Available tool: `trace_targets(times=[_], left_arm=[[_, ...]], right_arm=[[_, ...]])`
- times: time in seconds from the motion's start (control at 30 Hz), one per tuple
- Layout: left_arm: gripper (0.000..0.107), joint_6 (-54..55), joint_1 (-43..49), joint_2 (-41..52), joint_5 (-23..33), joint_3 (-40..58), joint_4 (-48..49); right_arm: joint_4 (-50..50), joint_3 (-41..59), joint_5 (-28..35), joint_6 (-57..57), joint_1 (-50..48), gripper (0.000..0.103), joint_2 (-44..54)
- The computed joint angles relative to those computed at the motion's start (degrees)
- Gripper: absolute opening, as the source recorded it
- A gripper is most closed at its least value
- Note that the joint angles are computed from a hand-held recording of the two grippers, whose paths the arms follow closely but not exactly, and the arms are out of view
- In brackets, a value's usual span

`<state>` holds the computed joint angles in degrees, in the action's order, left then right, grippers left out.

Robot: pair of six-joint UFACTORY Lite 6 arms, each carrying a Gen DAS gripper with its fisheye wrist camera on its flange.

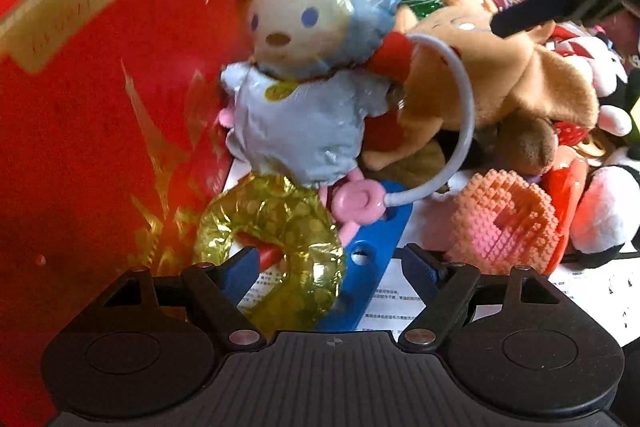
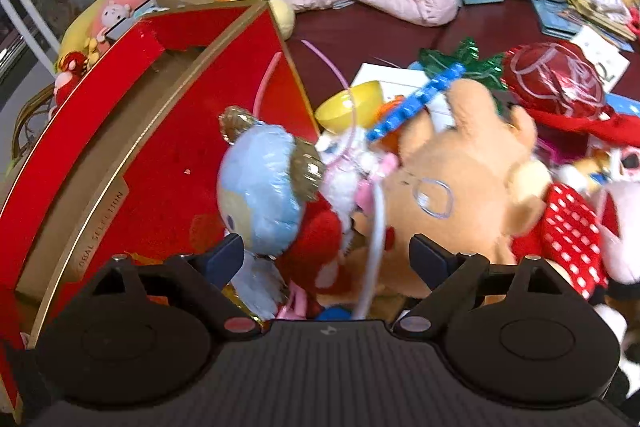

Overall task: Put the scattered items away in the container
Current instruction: 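Close both grippers on the light-blue doll-shaped foil balloon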

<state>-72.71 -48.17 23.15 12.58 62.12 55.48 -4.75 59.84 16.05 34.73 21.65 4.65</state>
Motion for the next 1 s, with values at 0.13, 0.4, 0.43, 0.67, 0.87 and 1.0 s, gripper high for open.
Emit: trace_targets(times=[0.13,0.4,0.43,0.67,0.87,1.0], left_arm=[[0.087,-4.87,0.53,1.31,0.10,0.40,5.14],[0.088,-7.53,3.45,2.85,-2.36,0.26,7.32],[0.088,-6.36,3.62,3.21,-2.33,0.48,6.22],[0.088,-1.00,4.56,4.26,-3.07,1.12,1.82],[0.088,-1.92,5.25,4.39,-2.28,1.99,2.63],[0.084,5.72,6.25,4.32,-3.42,2.21,-4.66]], right_arm=[[2.39,4.42,-0.63,-2.48,0.54,0.092,4.90],[6.50,12.41,-0.72,-6.96,0.60,0.093,14.82],[5.79,13.15,-0.71,-6.14,0.89,0.092,15.64],[4.30,11.08,-3.60,-3.84,1.10,0.069,14.91],[11.59,8.53,-3.88,-10.00,0.28,0.064,12.49],[12.59,8.02,-2.96,-10.30,0.07,0.063,11.43]])
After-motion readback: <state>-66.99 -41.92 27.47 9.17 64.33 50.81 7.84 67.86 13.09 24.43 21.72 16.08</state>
